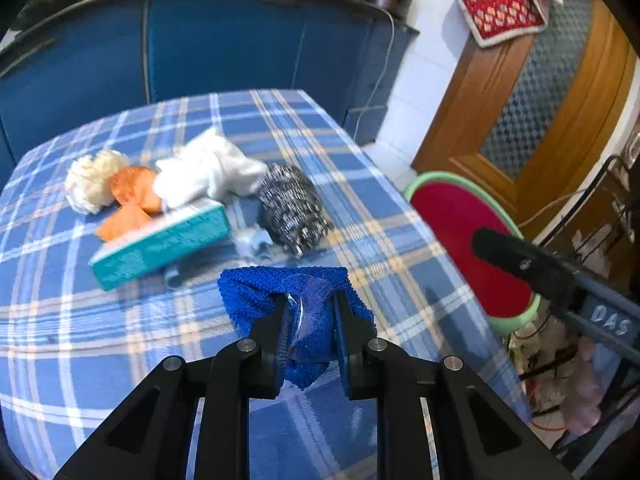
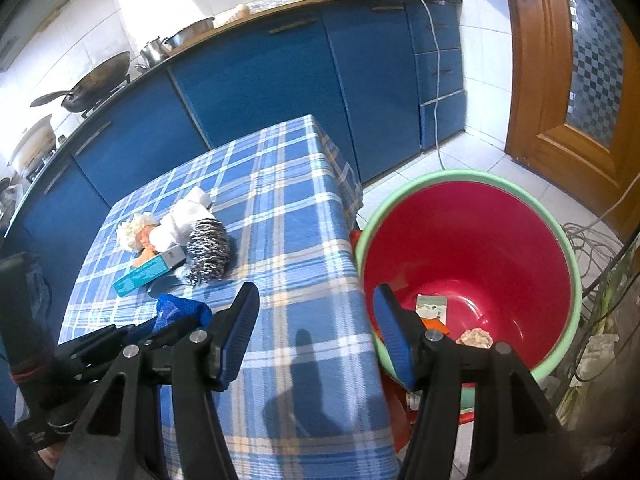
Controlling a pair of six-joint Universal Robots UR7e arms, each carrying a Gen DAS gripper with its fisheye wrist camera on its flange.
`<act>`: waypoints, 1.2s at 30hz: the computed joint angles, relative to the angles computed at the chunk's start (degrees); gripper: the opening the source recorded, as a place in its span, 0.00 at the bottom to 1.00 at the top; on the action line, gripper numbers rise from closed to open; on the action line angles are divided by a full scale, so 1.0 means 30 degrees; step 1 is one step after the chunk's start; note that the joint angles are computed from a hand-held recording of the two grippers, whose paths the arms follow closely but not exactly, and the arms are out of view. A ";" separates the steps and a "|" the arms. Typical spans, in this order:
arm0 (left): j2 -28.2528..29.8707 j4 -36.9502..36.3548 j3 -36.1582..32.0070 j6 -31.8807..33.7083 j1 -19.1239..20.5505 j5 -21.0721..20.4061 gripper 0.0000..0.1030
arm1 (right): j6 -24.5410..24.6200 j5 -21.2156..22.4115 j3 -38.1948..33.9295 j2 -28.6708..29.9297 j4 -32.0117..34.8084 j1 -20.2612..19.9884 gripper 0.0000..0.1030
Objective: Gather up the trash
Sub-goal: 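Grasp the steel-wool scrubber with the right tool while the left holds the blue cloth, then carry the scrubber over the bucket and open the right tool while the left carries the cloth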
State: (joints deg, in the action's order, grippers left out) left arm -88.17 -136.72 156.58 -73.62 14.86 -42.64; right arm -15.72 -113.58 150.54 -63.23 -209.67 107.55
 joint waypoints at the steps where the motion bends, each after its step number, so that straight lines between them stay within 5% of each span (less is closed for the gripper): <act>1: -0.0326 0.0446 -0.0006 -0.0234 -0.0136 0.0087 0.20 | 0.0019 -0.0020 -0.0092 0.0106 0.0058 0.0136 0.60; 16: -0.6698 1.0597 -0.0793 -0.4948 -0.0880 0.2049 0.20 | 0.0463 0.0377 -0.2265 0.2535 0.1724 0.1740 0.60; 28: -0.7634 1.0968 -0.0672 -0.4834 -0.0301 0.2434 0.20 | 0.1161 0.0667 -0.4670 0.5062 0.3459 0.2100 0.59; 36: -0.7204 1.0079 -0.0617 -0.4299 -0.0259 0.2438 0.20 | 0.1178 0.0378 -0.5203 0.5689 0.4077 0.1906 0.24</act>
